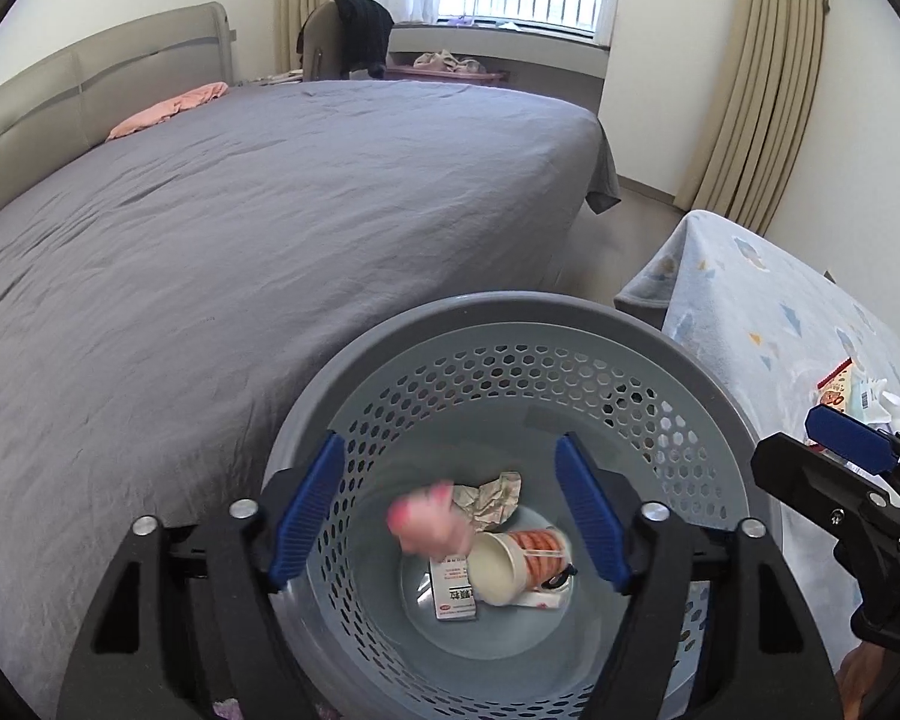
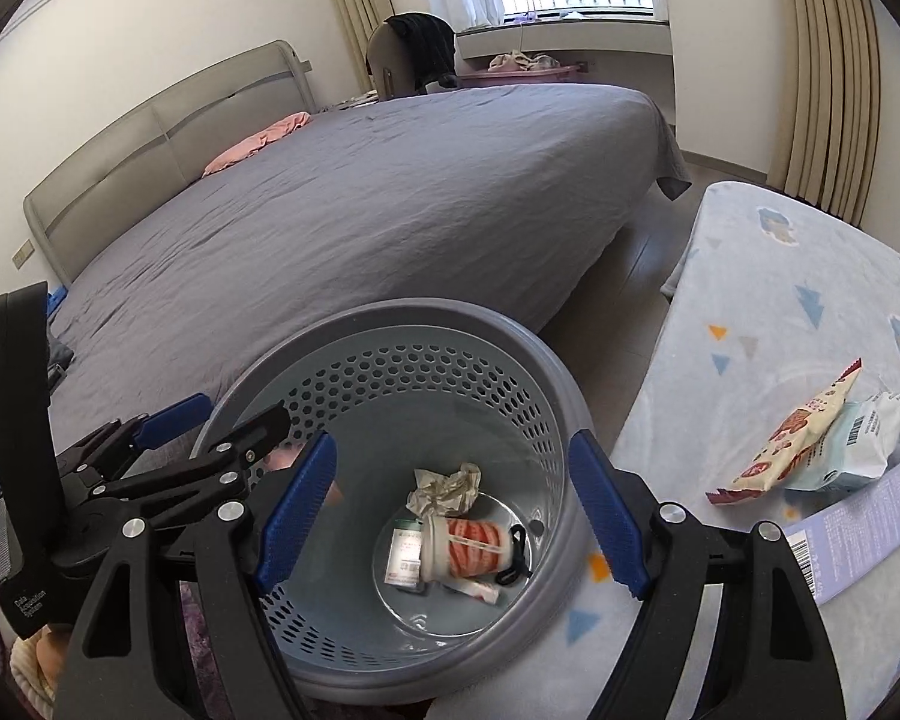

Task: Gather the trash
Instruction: 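Carry pig toy and cup over the basket and open both grippers, then withdraw both open grippers from the basket back over the mattress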

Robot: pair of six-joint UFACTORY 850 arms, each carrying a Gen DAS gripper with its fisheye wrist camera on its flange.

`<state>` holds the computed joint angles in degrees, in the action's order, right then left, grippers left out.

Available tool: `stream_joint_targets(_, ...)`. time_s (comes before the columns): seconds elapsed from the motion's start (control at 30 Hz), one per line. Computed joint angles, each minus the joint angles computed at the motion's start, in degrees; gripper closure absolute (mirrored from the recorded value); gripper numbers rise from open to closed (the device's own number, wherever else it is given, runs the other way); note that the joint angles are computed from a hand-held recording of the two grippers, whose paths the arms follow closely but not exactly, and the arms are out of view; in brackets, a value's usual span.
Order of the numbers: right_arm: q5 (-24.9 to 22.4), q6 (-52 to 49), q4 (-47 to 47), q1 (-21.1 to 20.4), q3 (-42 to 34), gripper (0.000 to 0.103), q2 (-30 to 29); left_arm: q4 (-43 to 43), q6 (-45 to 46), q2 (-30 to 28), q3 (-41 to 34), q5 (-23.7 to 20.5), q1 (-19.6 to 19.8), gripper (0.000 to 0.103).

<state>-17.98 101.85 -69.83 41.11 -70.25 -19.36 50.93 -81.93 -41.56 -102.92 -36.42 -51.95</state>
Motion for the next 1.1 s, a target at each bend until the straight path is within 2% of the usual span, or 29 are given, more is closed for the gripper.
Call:
stream_joint_targets(0.63, -2.6, 5.2, -3.3, 1.7, 2.8, 0.027, 2.6, -0.1, -0.9, 2.2, 2.7, -0.8, -1.1, 0.021)
stream_joint_targets(1.1, -4.0, 7.7, -4.3, 2.9, 5.8, 0.026, 5.5, 1.3, -3.0, 4.4, 4.9, -1.3, -2.5, 0.021)
